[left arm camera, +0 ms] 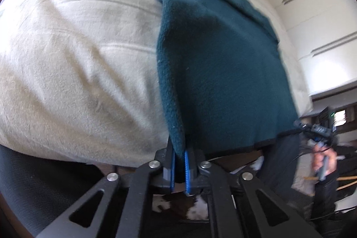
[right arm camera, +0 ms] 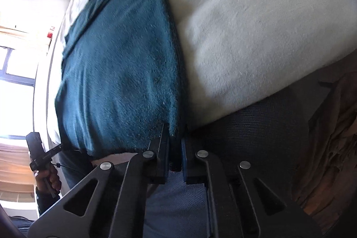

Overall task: Fold small clothes
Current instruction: 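Grasp the sweater hem with the left gripper and lift it toward the collar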

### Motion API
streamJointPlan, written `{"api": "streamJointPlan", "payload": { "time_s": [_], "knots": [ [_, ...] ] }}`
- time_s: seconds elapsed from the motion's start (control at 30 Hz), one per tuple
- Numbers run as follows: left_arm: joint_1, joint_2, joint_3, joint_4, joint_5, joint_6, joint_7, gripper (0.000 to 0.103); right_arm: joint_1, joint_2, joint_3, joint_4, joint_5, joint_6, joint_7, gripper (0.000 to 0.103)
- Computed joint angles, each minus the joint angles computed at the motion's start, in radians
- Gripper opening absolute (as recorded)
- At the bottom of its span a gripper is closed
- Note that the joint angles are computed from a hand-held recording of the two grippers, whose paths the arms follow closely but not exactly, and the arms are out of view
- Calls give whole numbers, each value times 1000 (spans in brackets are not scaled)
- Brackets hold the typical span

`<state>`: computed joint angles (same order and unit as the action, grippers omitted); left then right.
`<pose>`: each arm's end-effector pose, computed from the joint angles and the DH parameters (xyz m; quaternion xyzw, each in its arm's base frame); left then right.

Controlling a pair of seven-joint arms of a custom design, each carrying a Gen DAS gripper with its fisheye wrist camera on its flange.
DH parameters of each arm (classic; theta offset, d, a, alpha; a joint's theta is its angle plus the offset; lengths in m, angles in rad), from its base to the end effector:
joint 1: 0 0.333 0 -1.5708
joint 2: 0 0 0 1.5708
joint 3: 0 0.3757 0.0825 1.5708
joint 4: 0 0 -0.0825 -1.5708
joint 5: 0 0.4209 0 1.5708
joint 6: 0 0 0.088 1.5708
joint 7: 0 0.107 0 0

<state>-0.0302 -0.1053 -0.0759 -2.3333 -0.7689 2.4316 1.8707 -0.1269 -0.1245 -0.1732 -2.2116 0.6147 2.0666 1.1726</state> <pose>0.5313 -0.0593 0.4370 0.7232 -0.6292 0.2677 0.0970 0.5171 -0.1310 0.4792 -0.6059 0.7465 0.1273 0.2437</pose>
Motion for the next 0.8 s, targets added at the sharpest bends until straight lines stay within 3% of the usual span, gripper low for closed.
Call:
{"api": "streamJointPlan", "payload": {
  "time_s": [0.2, 0.33, 0.57, 0.8],
  "knots": [
    [-9, -49, 55, 8, -427, -16, 246, 6, 8, -38, -29, 19, 228, 19, -118, 6],
    [9, -43, 64, 48, -585, -31, 327, 6, 15, -23, -35, 66, 367, 40, -160, 6],
    [51, 16, 51, 132, -811, -44, 415, 6, 18, 69, -6, 193, 481, 100, -188, 6],
    [92, 154, 18, 297, -863, -12, 425, 6, -4, 237, 51, 401, 546, 147, -168, 6]
  ]
}}
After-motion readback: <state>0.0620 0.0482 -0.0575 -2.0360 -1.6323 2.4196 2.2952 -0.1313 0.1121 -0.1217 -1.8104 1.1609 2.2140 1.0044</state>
